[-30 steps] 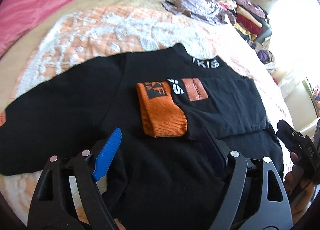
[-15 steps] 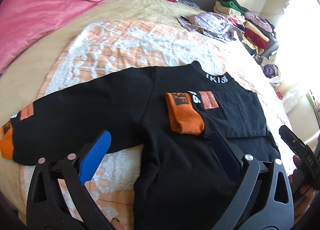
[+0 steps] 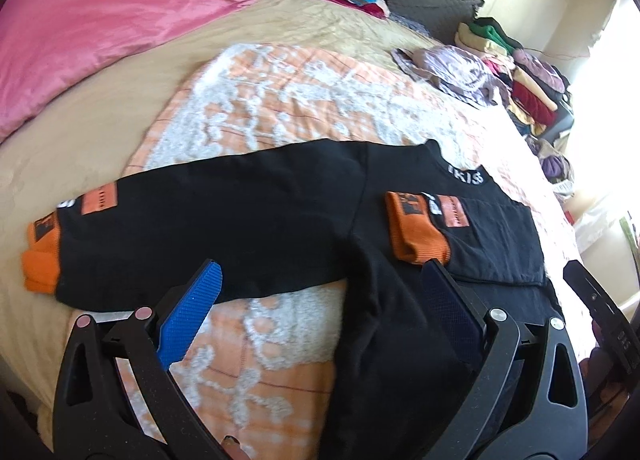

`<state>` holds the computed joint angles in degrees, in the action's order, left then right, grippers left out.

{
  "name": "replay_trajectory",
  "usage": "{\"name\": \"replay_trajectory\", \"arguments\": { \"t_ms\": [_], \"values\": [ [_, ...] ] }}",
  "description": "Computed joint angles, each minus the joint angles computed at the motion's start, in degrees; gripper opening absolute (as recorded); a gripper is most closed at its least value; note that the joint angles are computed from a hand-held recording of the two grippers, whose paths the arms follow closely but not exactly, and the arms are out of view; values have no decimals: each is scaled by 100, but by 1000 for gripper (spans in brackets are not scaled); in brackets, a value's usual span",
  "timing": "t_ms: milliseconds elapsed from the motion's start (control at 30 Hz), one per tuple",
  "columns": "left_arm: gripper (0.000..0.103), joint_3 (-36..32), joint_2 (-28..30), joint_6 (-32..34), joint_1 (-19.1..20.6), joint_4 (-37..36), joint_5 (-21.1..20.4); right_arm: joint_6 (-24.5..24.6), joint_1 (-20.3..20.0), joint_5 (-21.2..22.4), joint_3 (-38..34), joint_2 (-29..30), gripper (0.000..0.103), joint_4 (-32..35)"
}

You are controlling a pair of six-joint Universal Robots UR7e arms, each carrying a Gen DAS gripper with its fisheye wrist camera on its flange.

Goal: Fold small clothes
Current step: 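Move the left gripper to the other orange cuff and grasp it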

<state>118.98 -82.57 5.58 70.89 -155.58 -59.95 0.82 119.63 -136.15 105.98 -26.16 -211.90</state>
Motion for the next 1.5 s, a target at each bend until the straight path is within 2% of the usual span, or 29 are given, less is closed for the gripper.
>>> {"name": "replay_trajectory", "arguments": {
  "t_ms": [300, 400, 867, 1200, 1500],
  "values": [
    [93, -67, -196, -105, 264, -12, 108, -226, 136, 117, -441, 256, 98, 391],
    [93, -58, -233, -66, 316, -106, 289, -278, 176, 141, -597, 344, 98, 560],
    [93, -269, -348, -309, 891, -46, 382, -528, 310, 434, -1369, 809, 98, 1288],
    [93, -369, -464, -684, 1319, -16, 307, -667, 376, 648, -1901, 1166, 98, 1825],
    [93, -564, -360, -968, 1765, -238, 183, -654, 397, 771, -2109, 1361, 98, 1967]
  ]
}}
